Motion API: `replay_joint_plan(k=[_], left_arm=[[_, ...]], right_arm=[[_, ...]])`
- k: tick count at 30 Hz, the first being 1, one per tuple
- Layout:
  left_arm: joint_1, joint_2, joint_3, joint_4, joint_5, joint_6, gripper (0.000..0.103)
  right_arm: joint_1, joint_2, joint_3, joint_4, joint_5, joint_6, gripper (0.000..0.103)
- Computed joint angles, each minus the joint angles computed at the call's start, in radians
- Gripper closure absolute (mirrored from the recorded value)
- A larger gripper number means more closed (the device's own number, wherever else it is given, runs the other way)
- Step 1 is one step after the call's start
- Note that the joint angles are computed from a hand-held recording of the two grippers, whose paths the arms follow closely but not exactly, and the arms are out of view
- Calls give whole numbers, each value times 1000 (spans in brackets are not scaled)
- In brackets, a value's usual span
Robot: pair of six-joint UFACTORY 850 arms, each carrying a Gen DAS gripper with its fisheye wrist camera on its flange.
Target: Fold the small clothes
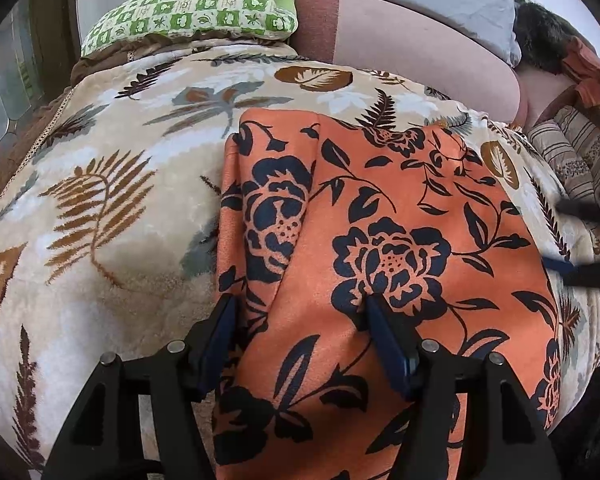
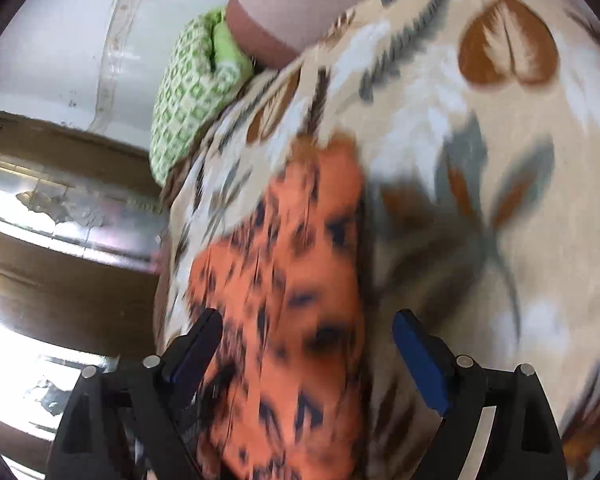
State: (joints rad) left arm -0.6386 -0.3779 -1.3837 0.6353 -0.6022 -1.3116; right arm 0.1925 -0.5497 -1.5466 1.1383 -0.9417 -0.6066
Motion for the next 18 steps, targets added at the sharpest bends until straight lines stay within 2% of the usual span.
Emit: replay_joint_plan(k=[2, 3, 4, 5, 8, 10, 12, 13, 16, 18], left_arm=[[0, 0, 0, -1, 1, -4, 35], [-1, -1, -1, -1, -1, -4, 35], [-1, -3, -3, -3, -3, -1, 35], [2, -2, -4, -16, 1, 12, 34], [16, 38, 18, -62, 38, 18, 36], [17, 100, 72, 19, 55, -125, 36], [25, 196, 172, 89, 114, -283, 35], [29, 227, 206, 81, 132, -314, 35], [40, 305, 303, -58, 203, -255, 36], [19, 317, 327, -73, 202, -222, 36]], right_arm=[[6, 26, 60, 27, -5, -21, 14], [11, 29, 82, 48, -4, -25, 18], [20, 26, 101, 50, -1, -36, 55], [29, 31, 119, 22, 44, -27, 62], [22, 39, 143, 54, 47, -13, 63], [32, 47, 134, 10, 63, -6, 61], [30, 49, 132, -14, 59, 36, 39], [27, 61, 143, -10, 68, 39, 39], [33, 132, 185, -18, 175, -21, 39], [34, 182, 208, 7, 212, -90, 39]])
